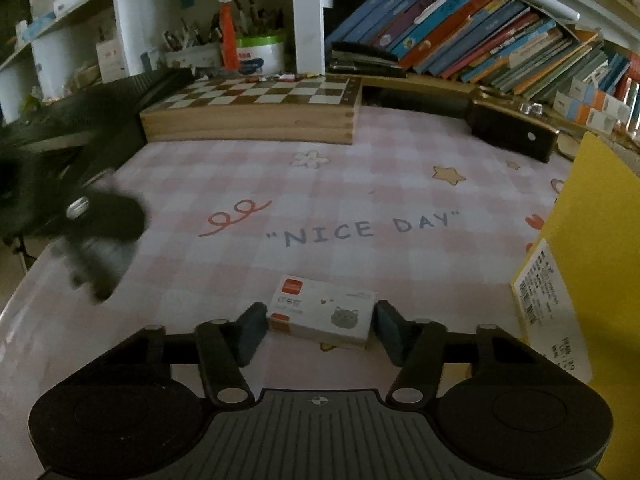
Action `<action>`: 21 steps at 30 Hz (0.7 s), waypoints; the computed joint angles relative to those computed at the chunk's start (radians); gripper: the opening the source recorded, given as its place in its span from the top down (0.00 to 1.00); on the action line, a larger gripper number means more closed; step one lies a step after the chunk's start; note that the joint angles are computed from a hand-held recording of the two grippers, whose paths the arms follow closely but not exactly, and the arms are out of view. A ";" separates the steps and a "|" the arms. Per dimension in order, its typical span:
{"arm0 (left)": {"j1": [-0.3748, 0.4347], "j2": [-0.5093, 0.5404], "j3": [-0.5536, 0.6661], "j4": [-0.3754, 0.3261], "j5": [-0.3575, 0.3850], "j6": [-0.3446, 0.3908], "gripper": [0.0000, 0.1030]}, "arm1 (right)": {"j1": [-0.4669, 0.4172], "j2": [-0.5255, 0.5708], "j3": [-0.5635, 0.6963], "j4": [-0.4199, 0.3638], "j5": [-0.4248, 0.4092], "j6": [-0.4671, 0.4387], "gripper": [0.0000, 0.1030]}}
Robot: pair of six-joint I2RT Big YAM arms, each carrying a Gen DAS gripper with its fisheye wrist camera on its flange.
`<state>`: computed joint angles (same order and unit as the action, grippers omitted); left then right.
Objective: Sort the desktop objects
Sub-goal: 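Grasp the grey toy car with the left tool while the right grasps the white box, then carry the toy car with the left tool while the right tool carries the white box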
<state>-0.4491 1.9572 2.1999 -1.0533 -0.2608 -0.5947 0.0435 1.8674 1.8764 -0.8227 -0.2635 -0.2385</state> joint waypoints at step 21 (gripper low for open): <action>-0.059 -0.238 -0.270 0.244 -0.046 -0.057 0.41 | -0.105 -0.128 0.014 -0.104 -0.209 0.039 0.44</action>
